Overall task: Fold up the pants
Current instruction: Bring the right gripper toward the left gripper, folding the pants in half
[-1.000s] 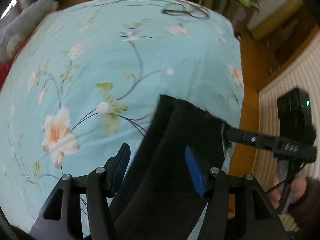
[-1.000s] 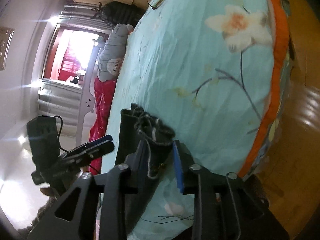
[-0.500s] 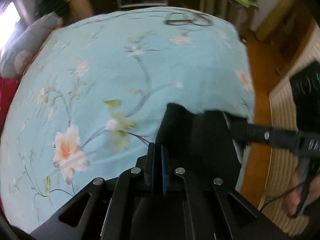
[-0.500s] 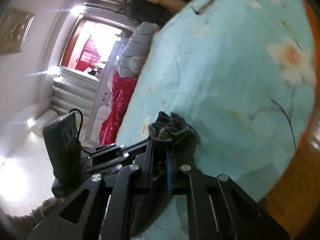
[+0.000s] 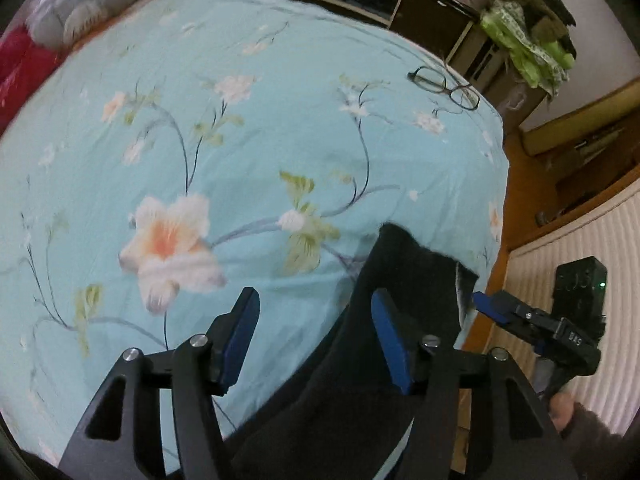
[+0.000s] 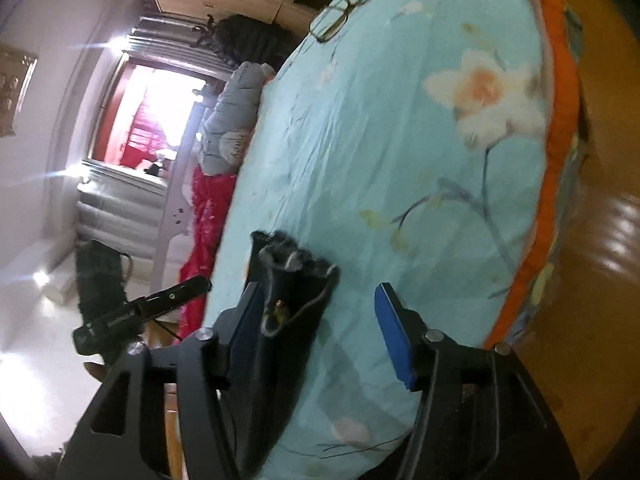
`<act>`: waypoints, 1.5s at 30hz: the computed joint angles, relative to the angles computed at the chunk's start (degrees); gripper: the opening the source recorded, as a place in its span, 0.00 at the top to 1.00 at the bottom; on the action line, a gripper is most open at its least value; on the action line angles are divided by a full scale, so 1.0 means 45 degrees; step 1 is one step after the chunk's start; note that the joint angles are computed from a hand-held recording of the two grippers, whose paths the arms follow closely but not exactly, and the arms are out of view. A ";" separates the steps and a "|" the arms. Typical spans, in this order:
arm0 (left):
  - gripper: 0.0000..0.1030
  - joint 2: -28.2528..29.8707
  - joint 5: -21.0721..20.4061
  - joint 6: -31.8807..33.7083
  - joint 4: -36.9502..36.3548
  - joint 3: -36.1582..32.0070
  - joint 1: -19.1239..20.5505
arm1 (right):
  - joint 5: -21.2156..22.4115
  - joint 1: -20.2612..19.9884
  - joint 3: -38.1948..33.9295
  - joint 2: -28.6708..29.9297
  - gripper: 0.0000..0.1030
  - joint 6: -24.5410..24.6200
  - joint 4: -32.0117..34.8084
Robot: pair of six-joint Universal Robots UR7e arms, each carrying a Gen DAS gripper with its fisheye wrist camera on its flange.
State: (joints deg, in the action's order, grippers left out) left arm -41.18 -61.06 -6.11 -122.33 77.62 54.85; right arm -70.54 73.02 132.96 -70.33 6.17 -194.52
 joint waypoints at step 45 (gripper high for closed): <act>0.91 -0.4689 -0.3532 -0.0892 -0.3579 0.5103 0.0689 | 0.1822 0.3579 -0.1164 0.0810 0.78 -0.2950 0.2745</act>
